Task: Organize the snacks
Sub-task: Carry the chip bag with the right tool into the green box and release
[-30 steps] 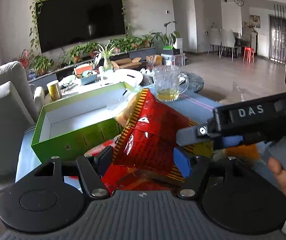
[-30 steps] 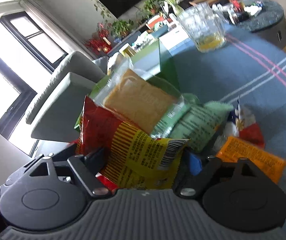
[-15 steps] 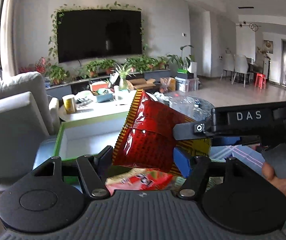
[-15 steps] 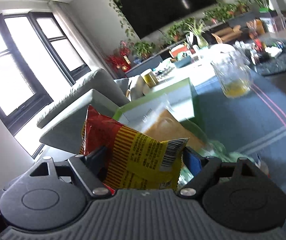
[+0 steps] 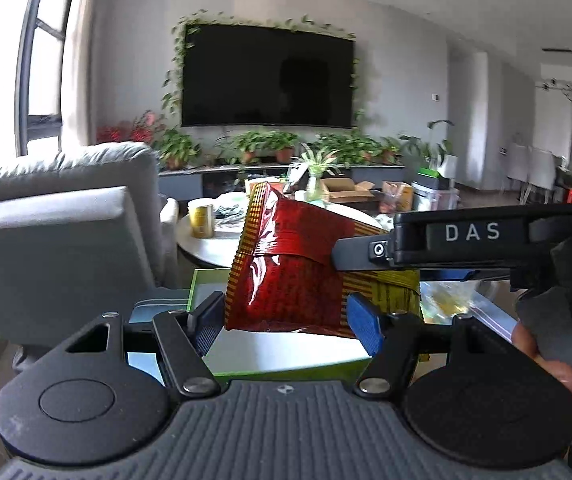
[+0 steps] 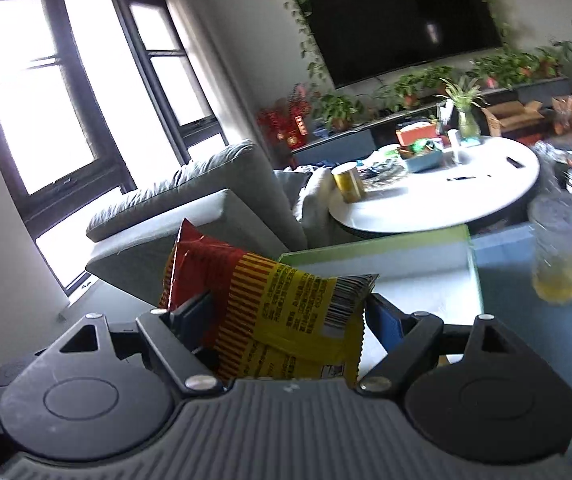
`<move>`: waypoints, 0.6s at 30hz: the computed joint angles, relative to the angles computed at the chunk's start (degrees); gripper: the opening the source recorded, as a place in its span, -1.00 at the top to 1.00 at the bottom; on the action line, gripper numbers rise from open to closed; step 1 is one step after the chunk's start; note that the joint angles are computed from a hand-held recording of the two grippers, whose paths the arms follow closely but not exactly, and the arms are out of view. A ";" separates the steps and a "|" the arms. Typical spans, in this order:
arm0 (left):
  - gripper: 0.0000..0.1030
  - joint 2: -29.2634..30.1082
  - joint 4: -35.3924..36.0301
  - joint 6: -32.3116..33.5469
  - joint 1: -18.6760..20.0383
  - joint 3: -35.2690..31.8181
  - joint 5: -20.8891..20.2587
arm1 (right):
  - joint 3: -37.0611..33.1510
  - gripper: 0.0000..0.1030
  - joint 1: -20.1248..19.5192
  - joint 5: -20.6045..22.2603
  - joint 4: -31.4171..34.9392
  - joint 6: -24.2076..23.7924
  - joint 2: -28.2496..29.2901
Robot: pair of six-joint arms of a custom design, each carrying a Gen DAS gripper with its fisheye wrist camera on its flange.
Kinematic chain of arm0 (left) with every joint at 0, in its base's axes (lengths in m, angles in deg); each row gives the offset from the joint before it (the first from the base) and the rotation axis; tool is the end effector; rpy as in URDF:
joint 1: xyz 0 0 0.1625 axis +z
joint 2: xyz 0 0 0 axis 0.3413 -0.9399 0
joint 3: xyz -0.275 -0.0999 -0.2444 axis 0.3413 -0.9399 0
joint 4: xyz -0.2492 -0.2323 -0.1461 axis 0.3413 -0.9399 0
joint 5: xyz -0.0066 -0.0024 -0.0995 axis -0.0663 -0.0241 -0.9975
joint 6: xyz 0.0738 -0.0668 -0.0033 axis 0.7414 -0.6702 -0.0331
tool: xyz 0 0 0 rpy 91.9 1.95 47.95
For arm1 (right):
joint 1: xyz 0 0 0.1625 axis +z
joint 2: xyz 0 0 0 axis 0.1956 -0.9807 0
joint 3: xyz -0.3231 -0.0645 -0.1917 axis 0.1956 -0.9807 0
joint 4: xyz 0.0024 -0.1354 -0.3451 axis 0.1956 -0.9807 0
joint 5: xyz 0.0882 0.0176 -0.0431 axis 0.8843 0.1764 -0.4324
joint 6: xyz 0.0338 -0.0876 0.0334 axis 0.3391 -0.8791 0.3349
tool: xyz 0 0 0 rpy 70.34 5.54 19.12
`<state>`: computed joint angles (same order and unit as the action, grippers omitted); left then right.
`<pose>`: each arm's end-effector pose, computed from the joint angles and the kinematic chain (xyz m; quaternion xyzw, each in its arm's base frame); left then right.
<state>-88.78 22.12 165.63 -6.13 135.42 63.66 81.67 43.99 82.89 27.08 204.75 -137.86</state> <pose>-0.2345 -0.2783 0.0264 0.3713 0.7910 -0.4510 0.1816 0.0363 -0.2662 0.2220 0.1825 -0.8482 0.4849 0.1101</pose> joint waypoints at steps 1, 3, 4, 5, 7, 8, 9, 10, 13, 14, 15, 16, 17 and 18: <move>-0.22 -0.08 -0.78 1.41 1.51 -0.63 0.42 | -1.64 -0.40 2.50 2.15 -0.88 1.01 2.36; -0.22 0.19 -2.20 3.71 4.09 -1.74 1.32 | -4.25 -0.40 5.38 4.96 -1.67 1.76 6.15; -0.22 0.07 -2.48 4.29 4.97 -2.05 1.55 | -5.25 -0.40 6.35 6.01 -1.96 1.94 7.63; -0.22 0.38 -3.00 5.14 6.18 -2.67 2.04 | -6.59 -0.40 7.47 7.29 -2.34 2.12 9.52; -0.22 0.51 -3.68 6.57 8.30 -3.66 2.94 | -7.39 -0.40 8.61 8.82 -2.90 2.49 10.99; -0.22 0.78 -3.96 7.16 9.27 -4.22 3.36 | -8.12 -0.40 9.32 9.90 -3.41 2.82 12.24; -0.22 1.01 -4.03 7.69 10.16 -4.81 3.79 | -8.57 -0.40 10.18 10.94 -3.97 3.22 13.17; -0.23 1.31 -3.96 8.25 11.23 -5.58 4.32 | -8.97 -0.40 10.79 11.78 -4.43 3.49 14.03; -0.23 2.46 -2.61 8.05 13.28 -7.03 5.62 | -10.30 -0.40 12.17 14.45 -4.94 4.43 16.49; -0.23 2.97 -1.83 7.52 13.86 -7.47 6.07 | -10.71 -0.40 12.41 15.75 -4.91 4.85 17.47; -0.23 3.52 -0.88 6.61 14.10 -7.79 6.25 | -11.38 -0.40 13.06 17.32 -4.80 5.54 18.49; -0.23 4.25 0.16 5.99 14.64 -8.41 6.47 | -12.07 -0.40 13.71 19.31 -4.61 6.39 19.73; -0.23 4.75 0.80 5.52 15.02 -8.76 6.77 | -12.50 -0.40 14.04 20.78 -4.45 6.90 20.64; -0.23 4.89 1.09 5.47 15.58 -9.01 7.38 | -13.05 -0.40 14.73 22.31 -4.57 7.52 21.69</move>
<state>-83.89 23.20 171.10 9.45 126.41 71.04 68.61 58.73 105.19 22.52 212.27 -116.17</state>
